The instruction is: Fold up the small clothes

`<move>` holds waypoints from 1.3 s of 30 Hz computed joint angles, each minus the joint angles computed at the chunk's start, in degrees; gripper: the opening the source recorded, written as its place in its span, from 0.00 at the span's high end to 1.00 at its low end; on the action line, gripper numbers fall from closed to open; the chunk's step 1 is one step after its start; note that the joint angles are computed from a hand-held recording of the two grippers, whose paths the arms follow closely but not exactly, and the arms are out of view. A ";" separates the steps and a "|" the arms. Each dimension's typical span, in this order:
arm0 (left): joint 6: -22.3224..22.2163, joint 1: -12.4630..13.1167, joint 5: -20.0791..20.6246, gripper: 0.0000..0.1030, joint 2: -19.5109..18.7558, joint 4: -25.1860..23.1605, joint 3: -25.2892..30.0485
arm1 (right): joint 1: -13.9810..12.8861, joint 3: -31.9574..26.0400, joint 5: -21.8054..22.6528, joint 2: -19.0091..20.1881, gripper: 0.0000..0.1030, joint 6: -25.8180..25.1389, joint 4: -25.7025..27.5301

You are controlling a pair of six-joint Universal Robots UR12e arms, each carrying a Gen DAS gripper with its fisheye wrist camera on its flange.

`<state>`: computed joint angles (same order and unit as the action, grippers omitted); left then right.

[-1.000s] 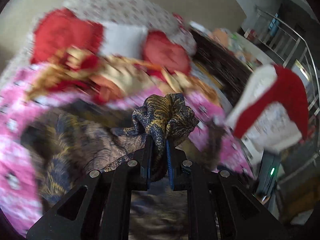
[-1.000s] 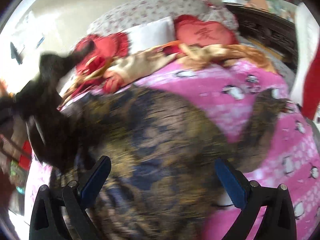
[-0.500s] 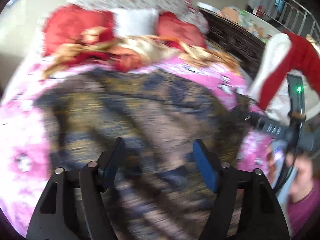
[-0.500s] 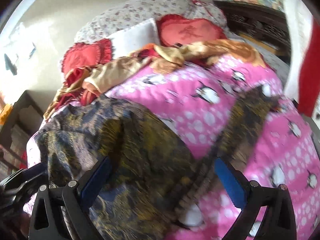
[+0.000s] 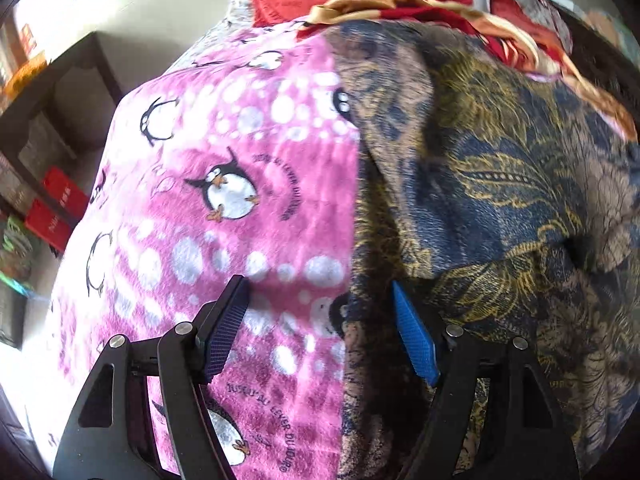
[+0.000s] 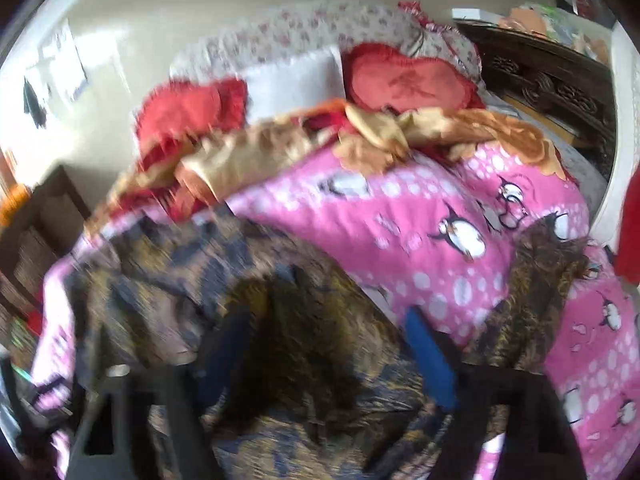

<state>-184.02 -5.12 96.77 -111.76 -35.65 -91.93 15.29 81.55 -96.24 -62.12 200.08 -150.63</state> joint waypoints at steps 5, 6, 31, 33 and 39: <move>0.91 0.25 0.96 0.29 0.76 1.34 -1.62 | 0.75 -2.03 -2.11 2.39 0.33 -3.78 3.56; 0.98 0.28 1.04 0.29 0.85 1.09 -1.69 | 0.81 -2.29 -2.45 2.74 0.34 -4.32 4.08; -2.60 -0.05 0.06 0.26 -0.45 2.72 1.53 | 2.19 -4.59 11.81 1.79 0.47 -7.81 -0.18; -2.69 -0.31 1.51 0.26 -1.25 1.75 2.47 | 3.42 -8.88 16.06 4.82 0.47 -10.71 0.13; -4.10 0.41 0.83 0.26 -2.14 -0.31 3.07 | 7.92 -26.66 18.94 16.23 0.48 -23.88 11.15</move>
<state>-188.12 -4.71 97.60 -113.90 -35.97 -88.87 23.21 54.89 -77.30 -45.89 176.20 -139.48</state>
